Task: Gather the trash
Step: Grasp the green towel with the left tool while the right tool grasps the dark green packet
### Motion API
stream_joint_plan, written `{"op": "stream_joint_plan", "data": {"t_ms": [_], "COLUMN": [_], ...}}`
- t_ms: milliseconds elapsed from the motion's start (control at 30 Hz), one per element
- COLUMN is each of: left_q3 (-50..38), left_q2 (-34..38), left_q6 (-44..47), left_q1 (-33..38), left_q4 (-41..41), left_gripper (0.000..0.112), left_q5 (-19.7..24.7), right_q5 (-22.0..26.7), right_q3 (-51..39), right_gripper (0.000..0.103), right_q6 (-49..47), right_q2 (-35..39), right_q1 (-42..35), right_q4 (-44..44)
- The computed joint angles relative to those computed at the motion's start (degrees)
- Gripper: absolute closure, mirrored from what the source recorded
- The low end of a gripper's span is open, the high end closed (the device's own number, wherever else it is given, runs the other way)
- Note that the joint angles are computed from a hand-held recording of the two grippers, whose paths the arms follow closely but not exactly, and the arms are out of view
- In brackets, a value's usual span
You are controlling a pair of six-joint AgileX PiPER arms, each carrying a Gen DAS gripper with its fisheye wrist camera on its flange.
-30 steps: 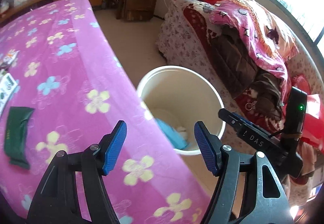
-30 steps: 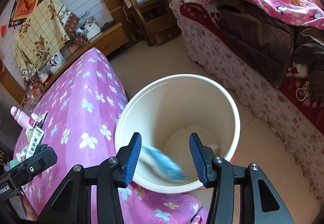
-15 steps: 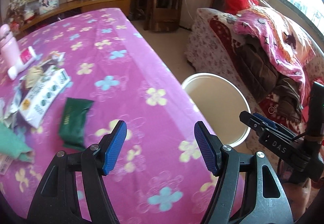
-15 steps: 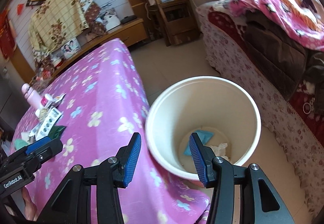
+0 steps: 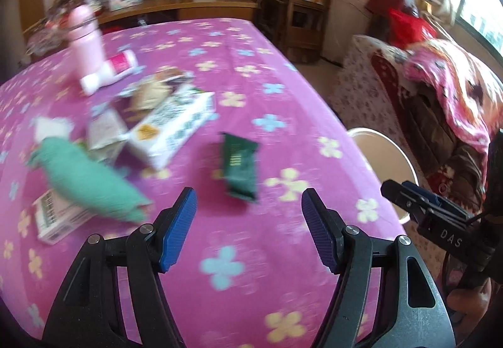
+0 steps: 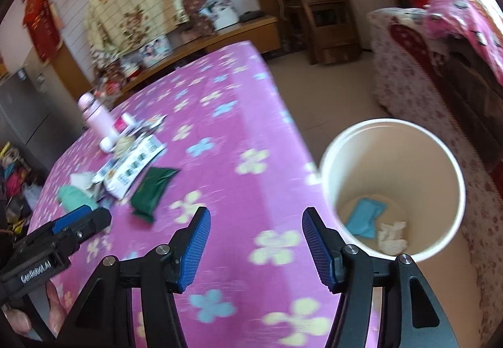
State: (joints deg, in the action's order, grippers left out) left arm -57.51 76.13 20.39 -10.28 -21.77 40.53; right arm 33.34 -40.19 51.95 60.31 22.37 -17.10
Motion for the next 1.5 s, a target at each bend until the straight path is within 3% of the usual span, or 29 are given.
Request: {"op": "stream_joint_plan", "data": {"t_ms": [233, 400, 533, 833, 1033, 1067, 1133, 1167, 1200, 1300, 1500], "left_q3": [1.9, 1.9, 0.4, -3.3, -4.1, -4.3, -4.7, -4.9, -5.0, -5.4, -4.3], "left_q2": [-1.2, 0.4, 3.0, 9.7, 11.2, 11.5, 12.5, 12.9, 13.3, 13.6, 8.9], "left_q6": [9.9, 14.4, 16.3, 12.9, 10.8, 10.8, 12.4, 13.5, 14.8, 17.1, 19.2], "left_q1": [14.3, 21.9, 26.6, 27.3, 24.1, 23.9, 24.2, 24.7, 25.3, 27.5, 29.9], "left_q4": [-5.6, -10.1, -14.4, -17.2, -15.5, -15.4, -17.1, -18.2, -19.6, -21.8, -21.5], "left_gripper": [0.044, 0.044, 0.044, 0.044, 0.044, 0.044, 0.044, 0.046, 0.055, 0.061, 0.064], "left_q5": [1.3, 1.5, 2.2, 1.1, -1.8, -1.8, -0.9, 0.0, 0.9, 4.1, 9.1], "right_q5": [-2.4, -5.2, -6.0, -5.6, -5.3, -4.9, -4.3, -4.3, -4.6, -6.7, -7.3], "right_q3": [-5.4, -10.1, -15.5, -23.6, -25.4, -25.7, -25.9, -25.7, -25.2, -23.2, -18.7], "right_gripper": [0.044, 0.036, 0.036, 0.036, 0.036, 0.038, 0.062, 0.067, 0.071, 0.078, 0.078], "right_q6": [5.5, 4.8, 3.8, -1.0, 2.4, 3.9, 6.4, 6.8, 7.0, 5.6, 8.3], "right_q2": [10.0, 17.2, 23.6, 33.0, 34.9, 35.2, 35.6, 35.6, 35.4, 33.9, 27.3], "right_q1": [8.3, 9.7, 10.2, 8.8, 9.3, 9.8, 10.7, 10.9, 11.0, 10.5, 11.7], "right_q4": [-2.6, -0.3, 0.8, 5.2, 0.4, -1.3, -4.9, -5.8, -6.4, -4.9, -7.6]}}
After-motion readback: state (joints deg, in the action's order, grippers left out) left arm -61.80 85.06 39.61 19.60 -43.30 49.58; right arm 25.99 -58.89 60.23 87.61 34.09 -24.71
